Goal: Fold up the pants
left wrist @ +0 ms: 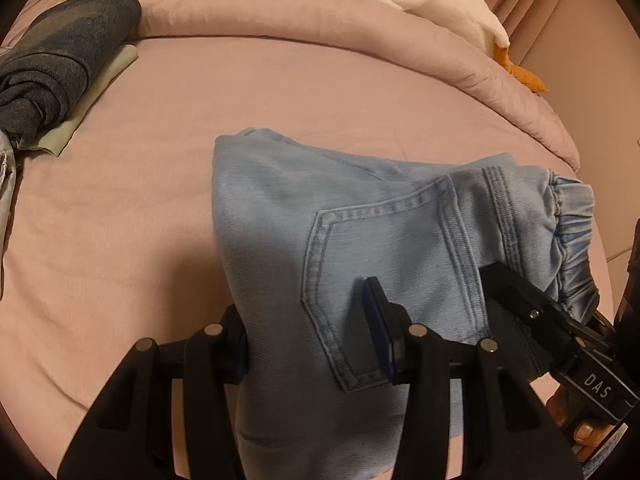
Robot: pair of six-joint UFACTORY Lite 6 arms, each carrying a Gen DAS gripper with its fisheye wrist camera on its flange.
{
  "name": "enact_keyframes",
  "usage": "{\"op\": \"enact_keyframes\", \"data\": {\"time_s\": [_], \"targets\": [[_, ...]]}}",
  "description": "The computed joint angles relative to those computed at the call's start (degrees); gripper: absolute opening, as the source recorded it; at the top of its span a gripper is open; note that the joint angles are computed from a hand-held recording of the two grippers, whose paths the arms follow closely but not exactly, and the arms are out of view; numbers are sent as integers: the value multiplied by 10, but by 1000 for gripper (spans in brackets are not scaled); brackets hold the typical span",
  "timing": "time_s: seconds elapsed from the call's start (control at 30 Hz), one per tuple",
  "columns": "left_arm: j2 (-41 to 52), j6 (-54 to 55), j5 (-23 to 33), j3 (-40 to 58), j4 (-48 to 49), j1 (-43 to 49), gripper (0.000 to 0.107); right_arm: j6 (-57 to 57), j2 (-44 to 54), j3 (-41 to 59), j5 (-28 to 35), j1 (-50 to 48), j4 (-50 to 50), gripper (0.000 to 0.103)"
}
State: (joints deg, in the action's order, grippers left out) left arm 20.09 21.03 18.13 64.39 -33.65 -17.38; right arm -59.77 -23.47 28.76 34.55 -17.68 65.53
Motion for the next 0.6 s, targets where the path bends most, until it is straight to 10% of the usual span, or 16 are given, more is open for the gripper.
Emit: {"op": "enact_keyframes", "data": {"time_s": [0.6], "targets": [[11,-24,-30,-9,33,-3,61,4,96,28,23,-35,-3,59]]}}
